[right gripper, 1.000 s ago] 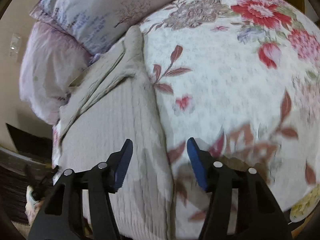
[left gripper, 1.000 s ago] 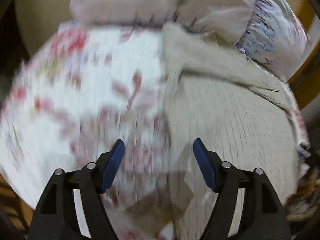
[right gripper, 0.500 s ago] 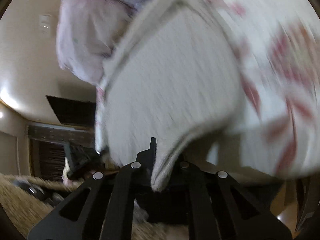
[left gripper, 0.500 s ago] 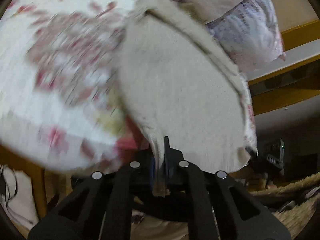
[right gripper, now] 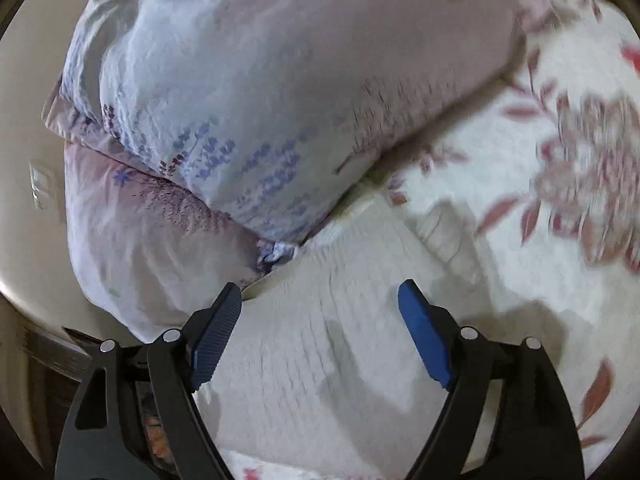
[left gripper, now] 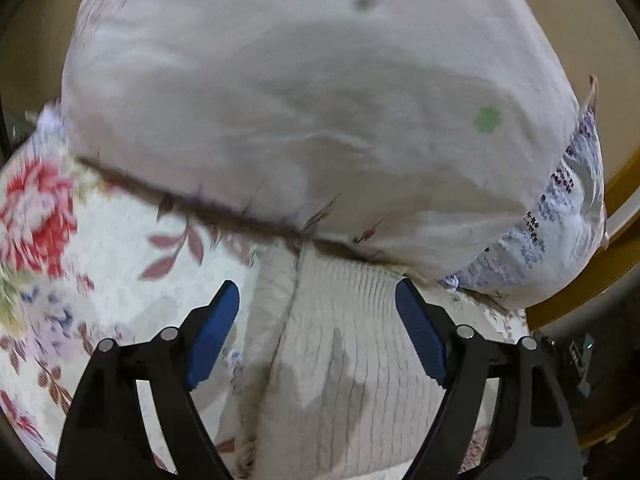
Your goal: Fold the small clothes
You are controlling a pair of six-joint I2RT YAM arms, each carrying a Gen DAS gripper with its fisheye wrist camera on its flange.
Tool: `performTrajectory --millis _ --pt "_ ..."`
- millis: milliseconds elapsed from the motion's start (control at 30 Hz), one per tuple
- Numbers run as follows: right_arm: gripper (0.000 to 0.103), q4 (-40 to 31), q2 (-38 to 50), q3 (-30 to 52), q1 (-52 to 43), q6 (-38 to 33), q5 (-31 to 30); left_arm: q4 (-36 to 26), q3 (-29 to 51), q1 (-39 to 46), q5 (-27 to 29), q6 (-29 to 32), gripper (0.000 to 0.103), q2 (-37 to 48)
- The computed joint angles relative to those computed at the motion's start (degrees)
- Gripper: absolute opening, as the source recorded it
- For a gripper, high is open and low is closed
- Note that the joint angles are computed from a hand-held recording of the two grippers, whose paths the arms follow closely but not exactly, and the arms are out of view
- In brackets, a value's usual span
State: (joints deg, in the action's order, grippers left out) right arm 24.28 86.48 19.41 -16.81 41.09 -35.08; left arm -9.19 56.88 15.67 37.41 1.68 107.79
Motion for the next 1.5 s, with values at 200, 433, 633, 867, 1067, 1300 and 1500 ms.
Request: performTrajectory --millis 200,433,633,867,1067,1300,1500 --pt "0.087 0.65 -2.70 -6.90 -3.71 -5.03 -0.72 -8.36 4.27 2.08 0.35 7.42 0.065 10.36" --pt "0.087 -3.11 -4.06 -8.79 -8.89 -11.82 -6.03 -0.59 2.14 -1.79 3.49 -4.09 0.022 12.84" --pt "0.087 -22.73 -10.22 -3.72 -19.61 -25.63 -10.65 5.61 -8.62 -5.71 13.93 -14.63 0.017 -2.74" --pt "0.087 -32.40 -6.52 4.11 -30.82 -35.99 -14.00 52.67 -10.66 -35.43 18.61 -61.68 0.029 4.92" --pt "0.096 -36.42 5.81 11.56 -32.20 -40.82 -17.14 58.11 -14.03 -34.69 20.01 -63.13 0.080 5.33" --pt "0.096 -39.33 18.14 19.47 -22.78 -41.71 -18.71 15.83 -12.10 -28.95 0.10 -23.55 0.085 -2.09" --pt "0.072 -30.98 20.46 18.43 -13.64 -34.95 -13.36 11.08 -6.80 -37.30 -6.58 -18.95 0.086 5.86"
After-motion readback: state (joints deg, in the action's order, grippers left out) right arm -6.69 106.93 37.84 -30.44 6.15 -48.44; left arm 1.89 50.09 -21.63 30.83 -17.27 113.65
